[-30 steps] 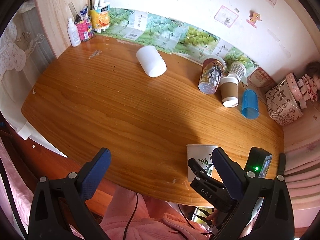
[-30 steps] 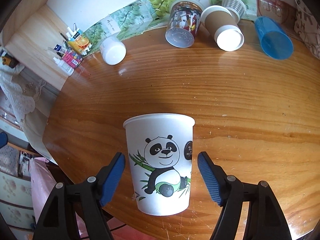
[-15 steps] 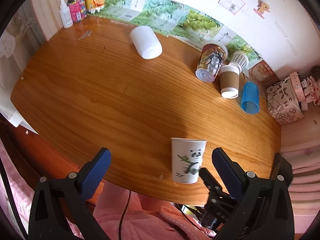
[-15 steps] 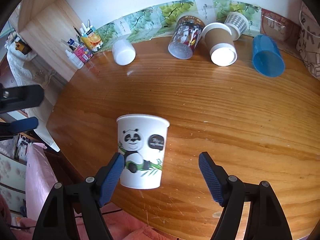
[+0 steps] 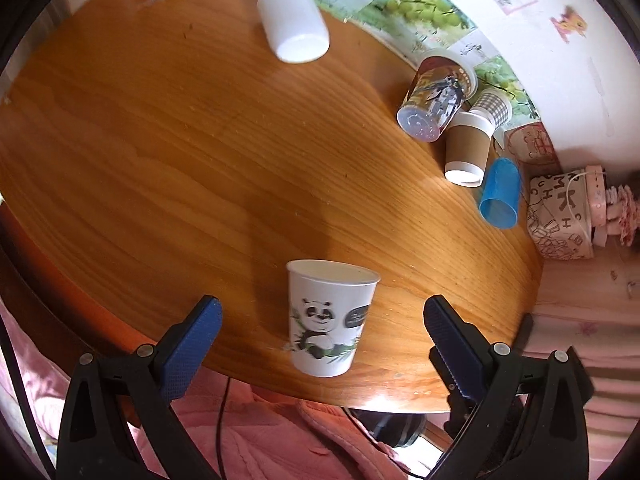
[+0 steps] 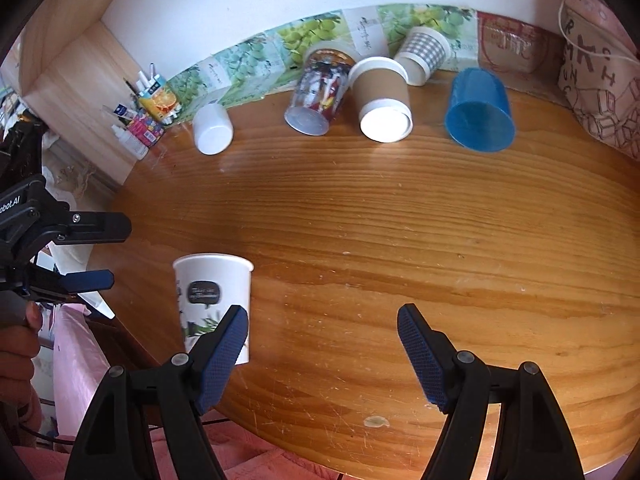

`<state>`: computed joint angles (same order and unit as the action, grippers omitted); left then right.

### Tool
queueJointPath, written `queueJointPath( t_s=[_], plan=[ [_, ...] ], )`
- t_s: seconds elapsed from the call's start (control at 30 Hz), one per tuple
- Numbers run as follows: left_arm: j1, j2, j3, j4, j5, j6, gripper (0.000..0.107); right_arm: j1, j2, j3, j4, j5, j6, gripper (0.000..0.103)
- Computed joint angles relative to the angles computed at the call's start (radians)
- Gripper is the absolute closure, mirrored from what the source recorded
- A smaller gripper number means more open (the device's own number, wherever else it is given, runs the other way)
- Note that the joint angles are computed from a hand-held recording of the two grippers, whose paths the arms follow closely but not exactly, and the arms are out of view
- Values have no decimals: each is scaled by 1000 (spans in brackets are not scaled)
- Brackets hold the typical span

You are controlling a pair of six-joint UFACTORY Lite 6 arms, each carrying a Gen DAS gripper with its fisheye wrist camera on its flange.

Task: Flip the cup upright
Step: 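Grasp the panda cup with the left gripper while the right gripper releases it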

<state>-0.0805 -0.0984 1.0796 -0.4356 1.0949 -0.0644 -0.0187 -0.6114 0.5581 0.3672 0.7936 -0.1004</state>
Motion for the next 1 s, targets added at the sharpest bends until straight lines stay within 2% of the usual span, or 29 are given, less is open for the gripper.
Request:
queueJointPath(
  t_s=[0.6,1.0],
  plan=[
    [-11,179,-33,-24,-53,57,6,-2,45,-25,-39,18,-10,25],
    [-6,235,-54,-34,-91,76,17,33,29,-37,-87,32,50,25]
  ],
)
